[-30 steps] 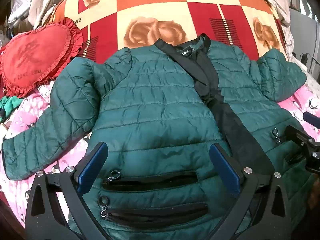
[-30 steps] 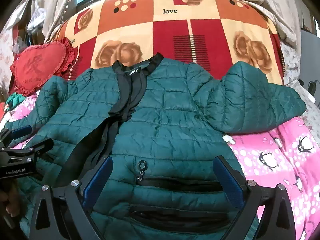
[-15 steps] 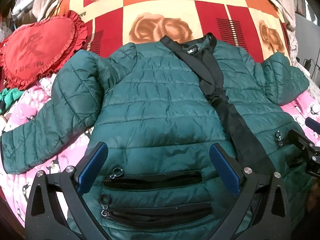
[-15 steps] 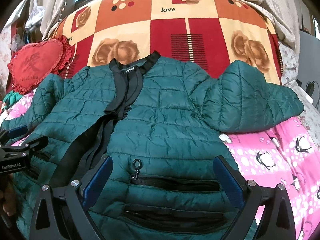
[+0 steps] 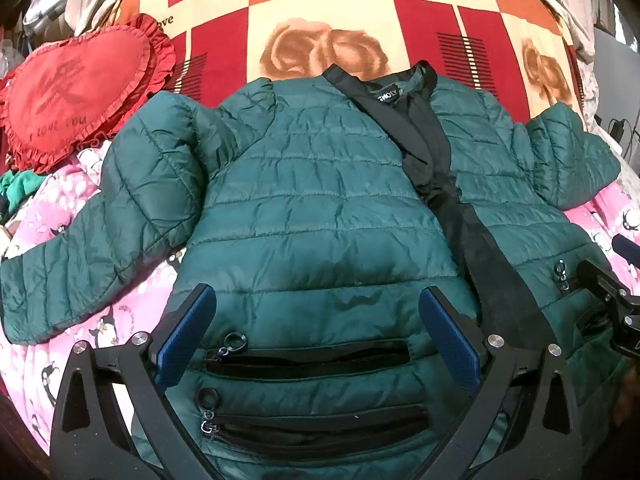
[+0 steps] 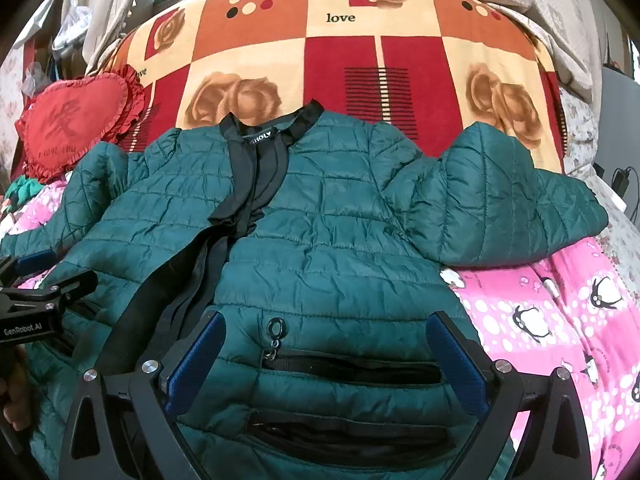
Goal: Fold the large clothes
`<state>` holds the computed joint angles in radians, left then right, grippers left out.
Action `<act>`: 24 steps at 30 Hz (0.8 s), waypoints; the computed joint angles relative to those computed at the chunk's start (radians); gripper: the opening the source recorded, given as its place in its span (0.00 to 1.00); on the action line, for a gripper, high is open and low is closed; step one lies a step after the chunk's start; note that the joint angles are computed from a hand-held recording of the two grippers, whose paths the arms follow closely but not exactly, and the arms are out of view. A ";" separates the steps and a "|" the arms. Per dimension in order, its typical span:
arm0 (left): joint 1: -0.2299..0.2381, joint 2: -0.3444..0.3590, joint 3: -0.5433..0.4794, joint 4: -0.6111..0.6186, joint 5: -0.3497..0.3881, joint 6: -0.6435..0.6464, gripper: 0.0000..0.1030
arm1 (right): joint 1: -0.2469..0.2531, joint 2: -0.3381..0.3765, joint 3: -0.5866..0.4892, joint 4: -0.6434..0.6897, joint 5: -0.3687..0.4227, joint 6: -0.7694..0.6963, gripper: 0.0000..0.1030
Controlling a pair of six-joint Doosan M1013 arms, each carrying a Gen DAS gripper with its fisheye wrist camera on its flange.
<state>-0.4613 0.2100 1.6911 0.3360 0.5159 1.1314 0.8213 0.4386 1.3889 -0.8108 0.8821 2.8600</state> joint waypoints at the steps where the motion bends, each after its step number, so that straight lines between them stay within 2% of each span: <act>1: 0.001 0.001 -0.001 -0.004 0.001 0.001 0.99 | 0.000 0.000 0.000 -0.002 0.000 0.001 0.97; 16: 0.005 0.003 -0.003 -0.020 0.005 0.011 0.99 | -0.001 0.002 -0.002 -0.003 0.005 -0.001 0.97; 19: 0.007 0.004 -0.004 -0.034 0.007 0.022 0.96 | -0.001 0.001 -0.001 -0.005 0.002 0.000 0.97; 24: 0.009 0.005 -0.005 -0.035 0.010 0.018 0.96 | -0.001 0.003 -0.002 -0.004 0.006 0.000 0.97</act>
<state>-0.4522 0.2148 1.6861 0.3007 0.5262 1.1498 0.8201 0.4412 1.3865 -0.8150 0.8883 2.8598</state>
